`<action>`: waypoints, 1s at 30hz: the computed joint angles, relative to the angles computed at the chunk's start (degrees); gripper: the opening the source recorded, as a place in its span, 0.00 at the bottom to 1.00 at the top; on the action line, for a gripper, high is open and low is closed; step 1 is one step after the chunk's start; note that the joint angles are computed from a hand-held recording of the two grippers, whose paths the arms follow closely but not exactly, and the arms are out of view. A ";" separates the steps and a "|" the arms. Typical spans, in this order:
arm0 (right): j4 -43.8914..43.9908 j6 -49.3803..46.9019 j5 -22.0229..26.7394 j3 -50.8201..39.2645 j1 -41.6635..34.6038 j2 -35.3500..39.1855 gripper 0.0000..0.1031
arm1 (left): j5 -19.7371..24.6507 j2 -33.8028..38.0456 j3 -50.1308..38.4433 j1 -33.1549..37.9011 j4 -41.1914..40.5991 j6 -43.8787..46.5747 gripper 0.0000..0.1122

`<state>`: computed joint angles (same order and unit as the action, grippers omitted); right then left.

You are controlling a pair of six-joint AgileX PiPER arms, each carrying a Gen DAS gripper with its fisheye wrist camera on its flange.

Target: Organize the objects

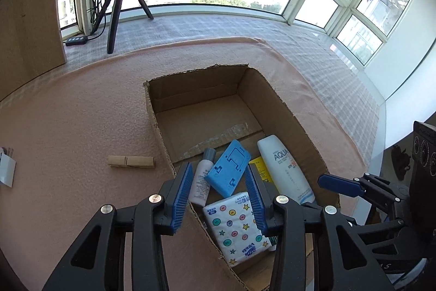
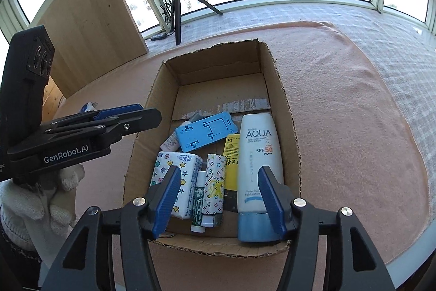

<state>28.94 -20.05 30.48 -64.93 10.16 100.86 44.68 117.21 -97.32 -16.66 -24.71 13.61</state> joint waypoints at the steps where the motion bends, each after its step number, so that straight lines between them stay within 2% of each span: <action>1: 0.29 0.06 0.11 -0.13 0.13 0.11 0.53 | 0.02 -0.45 0.44 0.24 -0.12 0.27 0.39; 10: -1.41 3.92 1.75 -2.24 3.37 -0.29 0.53 | -0.26 -7.13 7.18 4.83 0.64 2.06 0.39; 18: -3.17 9.79 1.18 -4.38 8.45 -0.48 0.53 | 1.64 -10.21 9.89 15.84 1.40 4.41 0.39; 25: -6.63 15.88 1.22 -7.63 13.34 1.37 0.53 | 8.52 -3.71 0.26 28.69 3.19 7.07 0.39; 30: -10.31 21.94 1.24 -9.96 16.74 3.57 0.53 | 17.24 7.87 -18.25 35.17 7.32 5.19 0.39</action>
